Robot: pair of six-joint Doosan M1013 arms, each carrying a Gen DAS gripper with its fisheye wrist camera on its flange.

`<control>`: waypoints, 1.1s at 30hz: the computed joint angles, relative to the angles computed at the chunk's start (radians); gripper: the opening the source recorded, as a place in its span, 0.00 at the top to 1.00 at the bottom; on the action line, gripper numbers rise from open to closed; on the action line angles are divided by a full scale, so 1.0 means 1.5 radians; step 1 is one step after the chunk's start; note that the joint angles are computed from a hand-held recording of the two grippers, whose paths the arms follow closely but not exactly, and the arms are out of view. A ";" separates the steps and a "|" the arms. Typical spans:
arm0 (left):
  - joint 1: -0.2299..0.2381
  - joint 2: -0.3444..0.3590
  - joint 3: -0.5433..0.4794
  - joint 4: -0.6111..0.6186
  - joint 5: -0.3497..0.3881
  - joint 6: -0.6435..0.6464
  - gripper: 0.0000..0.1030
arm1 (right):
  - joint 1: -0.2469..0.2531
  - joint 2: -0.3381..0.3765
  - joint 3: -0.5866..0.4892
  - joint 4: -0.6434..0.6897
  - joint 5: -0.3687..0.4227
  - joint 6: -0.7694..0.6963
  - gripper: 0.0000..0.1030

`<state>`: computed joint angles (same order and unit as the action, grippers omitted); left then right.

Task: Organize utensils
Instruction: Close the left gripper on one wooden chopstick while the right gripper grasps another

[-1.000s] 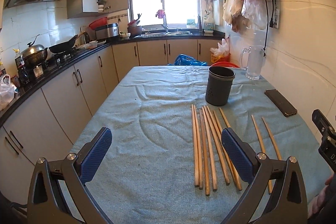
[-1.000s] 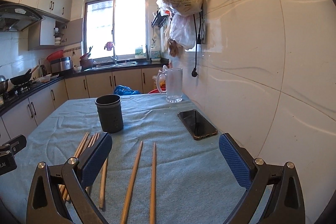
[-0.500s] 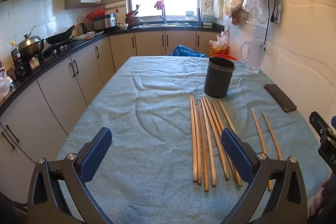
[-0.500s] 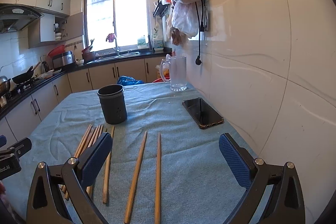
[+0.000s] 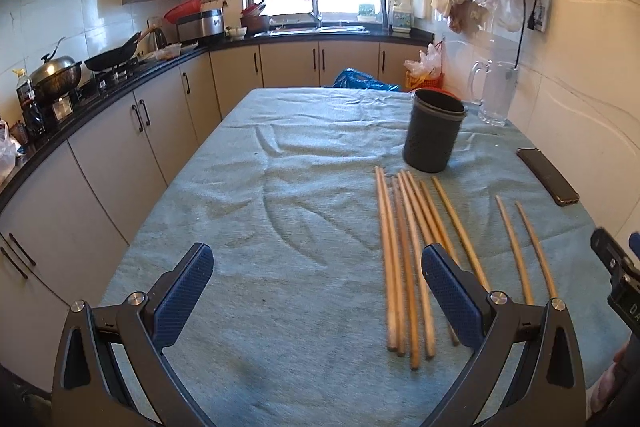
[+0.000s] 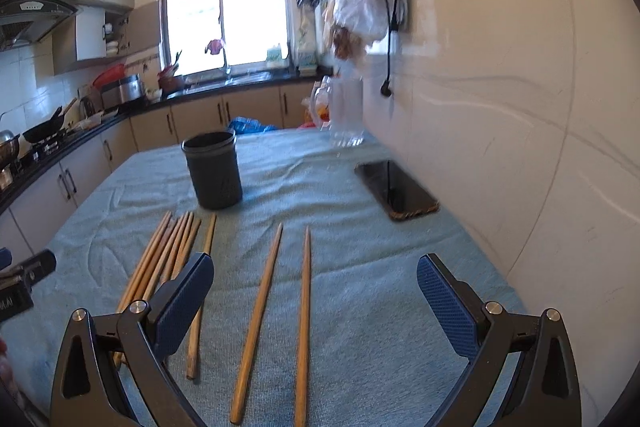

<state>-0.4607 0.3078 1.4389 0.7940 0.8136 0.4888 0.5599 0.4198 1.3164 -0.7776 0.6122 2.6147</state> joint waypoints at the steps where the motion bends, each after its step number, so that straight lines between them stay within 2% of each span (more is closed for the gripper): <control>1: 0.007 0.002 -0.004 -0.017 -0.001 0.016 0.00 | -0.004 0.003 -0.004 0.034 -0.001 -0.030 0.00; 5: 0.035 0.019 -0.033 -0.104 -0.009 0.104 0.00 | -0.022 0.021 -0.033 0.186 0.013 -0.174 0.00; 7: 0.056 0.040 -0.066 -0.213 -0.009 0.209 0.00 | -0.036 0.034 -0.054 0.291 0.030 -0.259 0.00; 9: 0.071 0.060 -0.093 -0.290 -0.003 0.279 0.01 | -0.045 0.045 -0.068 0.352 0.047 -0.309 0.01; 12: 0.083 0.090 -0.128 -0.363 0.012 0.359 0.13 | -0.053 0.055 -0.081 0.400 0.065 -0.345 0.04; 14: 0.089 0.112 -0.152 -0.417 0.030 0.412 0.32 | -0.054 0.056 -0.079 0.398 0.064 -0.341 0.04; 15: 0.092 0.119 -0.159 -0.441 0.037 0.429 0.38 | -0.054 0.055 -0.078 0.397 0.064 -0.339 0.04; 16: 0.098 0.129 -0.170 -0.491 0.045 0.462 0.48 | -0.055 0.054 -0.076 0.398 0.062 -0.338 0.04; 17: 0.102 0.136 -0.175 -0.519 0.049 0.480 0.56 | -0.056 0.054 -0.075 0.399 0.062 -0.337 0.04; 18: 0.104 0.139 -0.179 -0.535 0.052 0.491 0.59 | -0.057 0.053 -0.073 0.400 0.061 -0.336 0.04; 19: 0.104 0.147 -0.186 -0.543 0.058 0.498 0.65 | -0.058 0.053 -0.074 0.400 0.062 -0.336 0.04; 22: 0.099 0.155 -0.192 -0.519 0.055 0.493 0.72 | -0.061 0.054 -0.074 0.398 0.064 -0.329 0.04; 25: 0.104 0.158 -0.198 -0.547 0.059 0.509 0.82 | -0.064 0.054 -0.074 0.401 0.063 -0.327 0.04; 28: 0.102 0.162 -0.202 -0.529 0.063 0.505 0.84 | -0.064 0.058 -0.079 0.405 0.069 -0.334 0.04; 33: 0.087 0.185 -0.240 -0.454 0.105 0.495 0.85 | -0.064 0.069 -0.093 0.419 0.090 -0.352 0.04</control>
